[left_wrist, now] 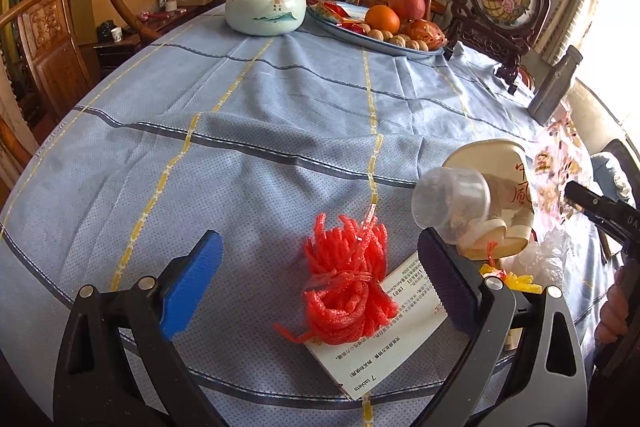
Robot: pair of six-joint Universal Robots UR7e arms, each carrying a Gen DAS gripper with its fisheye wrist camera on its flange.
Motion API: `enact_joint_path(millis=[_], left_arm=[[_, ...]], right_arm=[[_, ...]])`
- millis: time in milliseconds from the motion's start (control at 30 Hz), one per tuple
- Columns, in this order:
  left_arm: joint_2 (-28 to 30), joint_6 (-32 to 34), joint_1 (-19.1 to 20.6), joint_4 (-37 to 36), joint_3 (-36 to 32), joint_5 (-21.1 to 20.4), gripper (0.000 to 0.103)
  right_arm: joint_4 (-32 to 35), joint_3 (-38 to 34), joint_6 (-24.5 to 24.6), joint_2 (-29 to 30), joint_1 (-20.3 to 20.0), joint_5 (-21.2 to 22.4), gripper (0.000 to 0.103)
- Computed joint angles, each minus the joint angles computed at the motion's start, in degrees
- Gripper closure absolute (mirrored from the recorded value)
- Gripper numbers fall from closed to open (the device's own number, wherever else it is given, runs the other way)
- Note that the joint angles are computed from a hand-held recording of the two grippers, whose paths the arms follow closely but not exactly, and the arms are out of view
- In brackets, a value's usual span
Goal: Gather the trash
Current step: 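Grasp the red string with the left tool while the right tool grasps the pink plastic bag, then lift the red string with the left tool while the right tool lifts the pink bag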
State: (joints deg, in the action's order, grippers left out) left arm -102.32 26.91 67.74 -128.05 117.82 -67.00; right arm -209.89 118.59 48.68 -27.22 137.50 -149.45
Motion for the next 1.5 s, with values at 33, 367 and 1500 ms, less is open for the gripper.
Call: enact_joint_path(millis=[33,367,1500], left_arm=[[0.1,-0.1,0.2,0.3,-0.2,-0.3,0.009],[0.6,-0.4,1.6,5.0,-2.4,-4.7,0.037],[-0.1,1.6,1.9,5.6,-2.2,-7.0,0.061]], right_arm=[[0.6,0.0,0.6,-0.1,0.3,-1.2,0.067],[2.5,1.0,2.7,-1.1,0.5,-2.3,0.043],[2.0,0.0,0.7,-0.1,-1.3,1.9,0.076]])
